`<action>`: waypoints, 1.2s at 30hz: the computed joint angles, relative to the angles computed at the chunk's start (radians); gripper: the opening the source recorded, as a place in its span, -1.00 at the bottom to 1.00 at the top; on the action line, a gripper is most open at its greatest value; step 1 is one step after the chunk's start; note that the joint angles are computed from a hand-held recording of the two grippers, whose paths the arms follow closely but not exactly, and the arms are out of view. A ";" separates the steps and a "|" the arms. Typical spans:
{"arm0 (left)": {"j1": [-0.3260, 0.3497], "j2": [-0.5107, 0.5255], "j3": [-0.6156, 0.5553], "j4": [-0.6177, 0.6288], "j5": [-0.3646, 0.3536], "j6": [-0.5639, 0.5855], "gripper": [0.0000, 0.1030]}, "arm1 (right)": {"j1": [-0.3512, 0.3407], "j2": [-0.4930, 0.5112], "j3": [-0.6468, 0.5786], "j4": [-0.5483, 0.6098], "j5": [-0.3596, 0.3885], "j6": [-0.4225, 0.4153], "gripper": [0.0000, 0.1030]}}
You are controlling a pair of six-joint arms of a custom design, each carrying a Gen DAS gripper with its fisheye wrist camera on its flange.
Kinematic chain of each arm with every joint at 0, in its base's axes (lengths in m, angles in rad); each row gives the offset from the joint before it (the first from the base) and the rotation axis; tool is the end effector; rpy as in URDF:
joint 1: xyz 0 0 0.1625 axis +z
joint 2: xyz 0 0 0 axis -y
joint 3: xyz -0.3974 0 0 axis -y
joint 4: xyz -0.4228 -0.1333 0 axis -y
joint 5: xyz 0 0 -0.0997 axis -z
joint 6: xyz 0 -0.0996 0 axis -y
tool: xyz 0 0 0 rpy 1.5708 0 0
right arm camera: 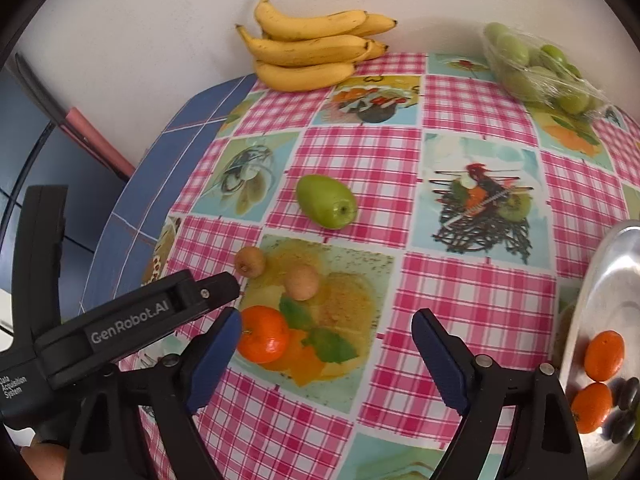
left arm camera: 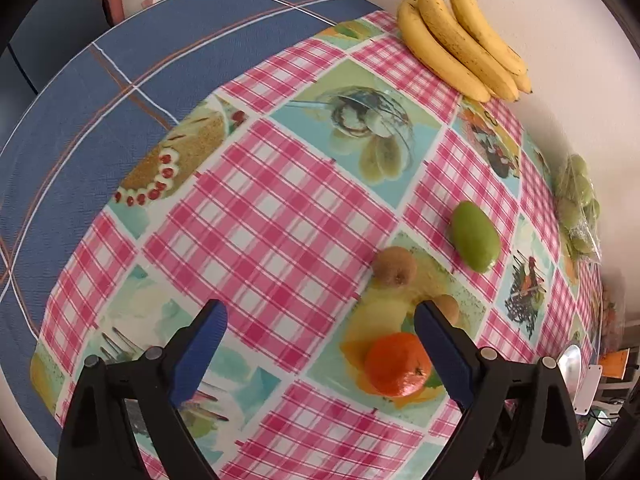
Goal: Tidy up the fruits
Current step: 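Grasp a tangerine with the right tool while the left tool grasps a brown kiwi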
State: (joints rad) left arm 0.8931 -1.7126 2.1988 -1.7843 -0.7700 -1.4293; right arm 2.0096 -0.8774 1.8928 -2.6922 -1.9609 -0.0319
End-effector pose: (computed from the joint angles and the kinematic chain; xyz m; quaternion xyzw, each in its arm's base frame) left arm -0.0881 -0.4361 0.2647 -0.2856 0.8681 -0.2737 0.2998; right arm 0.3353 -0.4898 0.0278 0.2185 -0.9550 0.0900 0.1791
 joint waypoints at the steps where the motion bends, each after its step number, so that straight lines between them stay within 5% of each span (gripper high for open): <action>1: 0.001 -0.008 0.001 0.010 0.004 -0.009 0.84 | 0.003 0.006 -0.004 0.002 0.005 -0.002 0.71; 12: 0.007 -0.078 0.036 0.051 -0.020 -0.083 0.84 | 0.029 0.070 -0.037 0.030 0.010 -0.029 0.65; 26: 0.010 -0.092 0.045 0.025 -0.023 -0.076 0.84 | 0.024 0.085 -0.038 0.047 0.055 -0.023 -0.17; 36: 0.017 -0.033 0.018 -0.041 -0.005 -0.017 0.84 | 0.014 0.050 -0.024 0.050 0.062 -0.001 -0.18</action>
State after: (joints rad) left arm 0.9102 -1.7453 2.2170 -1.8250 -0.7749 -1.4465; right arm 2.0238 -0.8278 1.8688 -2.6421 -1.8985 -0.0333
